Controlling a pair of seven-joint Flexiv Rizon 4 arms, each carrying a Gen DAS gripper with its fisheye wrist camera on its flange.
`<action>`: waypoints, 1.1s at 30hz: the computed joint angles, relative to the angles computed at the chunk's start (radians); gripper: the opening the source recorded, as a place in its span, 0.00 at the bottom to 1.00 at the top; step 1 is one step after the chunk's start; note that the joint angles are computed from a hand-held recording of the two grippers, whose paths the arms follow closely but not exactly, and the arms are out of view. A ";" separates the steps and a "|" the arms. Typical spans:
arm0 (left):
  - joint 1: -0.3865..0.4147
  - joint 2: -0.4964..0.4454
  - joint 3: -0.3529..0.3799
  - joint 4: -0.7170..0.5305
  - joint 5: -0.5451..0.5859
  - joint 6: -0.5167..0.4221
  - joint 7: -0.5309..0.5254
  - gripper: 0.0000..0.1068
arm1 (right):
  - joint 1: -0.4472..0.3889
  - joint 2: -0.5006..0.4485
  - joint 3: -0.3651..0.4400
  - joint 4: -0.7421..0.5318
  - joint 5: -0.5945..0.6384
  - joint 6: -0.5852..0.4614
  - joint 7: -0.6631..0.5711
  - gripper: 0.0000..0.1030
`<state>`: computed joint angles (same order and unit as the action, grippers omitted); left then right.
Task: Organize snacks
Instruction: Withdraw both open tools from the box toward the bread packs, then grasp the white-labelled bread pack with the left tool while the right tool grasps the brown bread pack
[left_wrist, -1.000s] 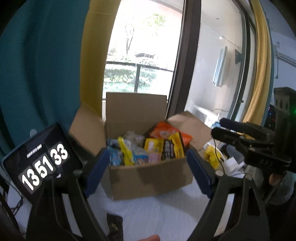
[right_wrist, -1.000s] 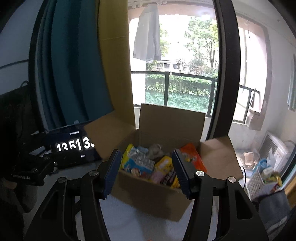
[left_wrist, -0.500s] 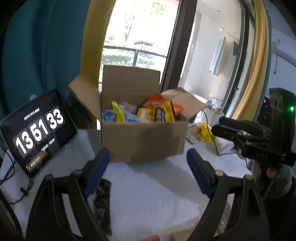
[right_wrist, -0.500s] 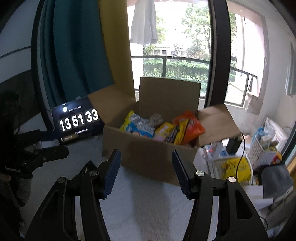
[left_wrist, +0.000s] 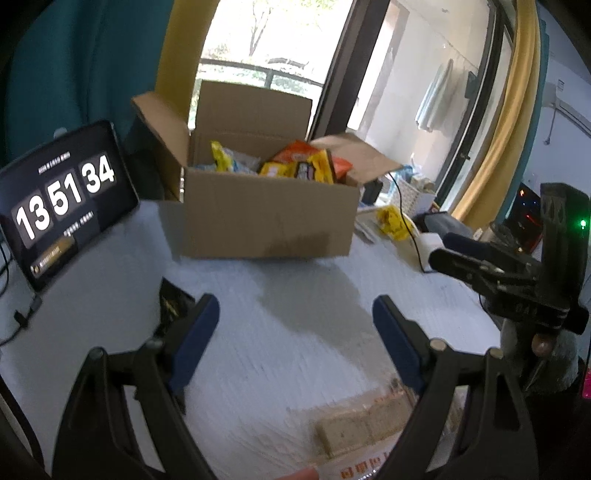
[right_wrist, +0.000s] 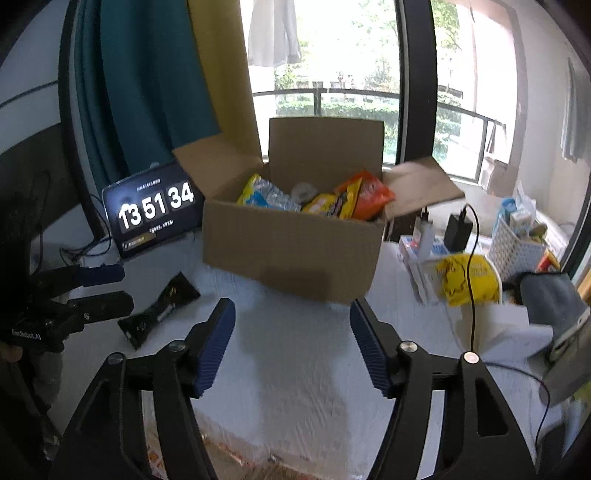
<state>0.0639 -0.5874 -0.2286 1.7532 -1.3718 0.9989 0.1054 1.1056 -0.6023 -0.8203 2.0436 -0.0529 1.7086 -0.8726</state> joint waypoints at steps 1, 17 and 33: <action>-0.002 0.002 0.002 0.008 0.003 0.000 0.000 0.81 | 0.000 0.004 0.005 0.007 0.002 0.001 0.000 0.67; 0.004 0.001 0.024 0.120 0.162 -0.030 -0.072 0.81 | -0.007 0.050 0.110 0.159 0.047 0.008 0.055 0.76; 0.014 0.056 0.043 0.259 0.266 -0.005 -0.048 0.81 | 0.018 0.101 0.155 0.278 0.042 -0.018 0.166 0.77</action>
<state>0.0775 -0.5317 -0.1860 2.0120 -1.1059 0.9941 0.0578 1.1233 -0.5011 -0.6653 2.3213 -0.0108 1.6903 -0.7069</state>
